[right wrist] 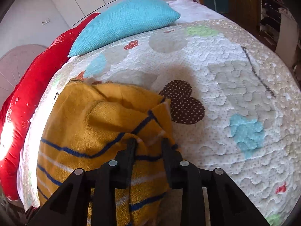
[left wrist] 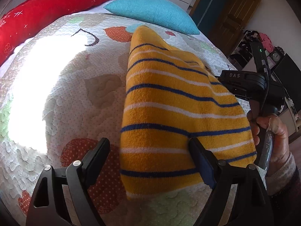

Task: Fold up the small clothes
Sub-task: 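Lay the folded sweater on the bed and open both tools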

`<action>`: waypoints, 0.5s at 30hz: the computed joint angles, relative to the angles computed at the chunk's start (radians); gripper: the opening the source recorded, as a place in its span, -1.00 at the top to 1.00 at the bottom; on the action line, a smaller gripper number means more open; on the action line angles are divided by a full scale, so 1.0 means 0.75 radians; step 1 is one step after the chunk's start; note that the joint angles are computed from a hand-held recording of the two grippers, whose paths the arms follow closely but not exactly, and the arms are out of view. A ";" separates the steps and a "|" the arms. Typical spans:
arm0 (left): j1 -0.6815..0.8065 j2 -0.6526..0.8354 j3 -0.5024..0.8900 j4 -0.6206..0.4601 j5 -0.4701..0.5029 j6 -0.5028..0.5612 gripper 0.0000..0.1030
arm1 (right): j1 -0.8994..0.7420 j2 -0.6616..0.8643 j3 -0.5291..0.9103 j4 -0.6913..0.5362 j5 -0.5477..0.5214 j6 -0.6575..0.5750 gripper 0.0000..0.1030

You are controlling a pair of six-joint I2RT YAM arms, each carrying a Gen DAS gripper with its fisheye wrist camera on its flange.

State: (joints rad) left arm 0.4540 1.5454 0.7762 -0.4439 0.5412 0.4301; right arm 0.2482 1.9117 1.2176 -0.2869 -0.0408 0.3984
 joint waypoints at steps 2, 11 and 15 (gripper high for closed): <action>0.050 -0.032 0.008 -0.075 0.022 0.062 -0.65 | 0.046 -0.127 -0.083 -0.002 0.147 -0.024 0.21; 0.287 -0.257 -0.075 -0.239 0.067 0.263 -0.65 | 0.333 -0.608 -0.518 0.167 0.160 0.024 0.20; 0.406 -0.363 -0.097 -0.314 0.095 0.348 -0.65 | 0.430 -0.549 -0.638 0.195 0.250 0.120 0.16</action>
State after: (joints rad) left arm 0.7587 1.2734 0.7036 -0.6798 0.6125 0.6908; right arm 0.5708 1.4999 0.7387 -0.1408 0.1469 0.4884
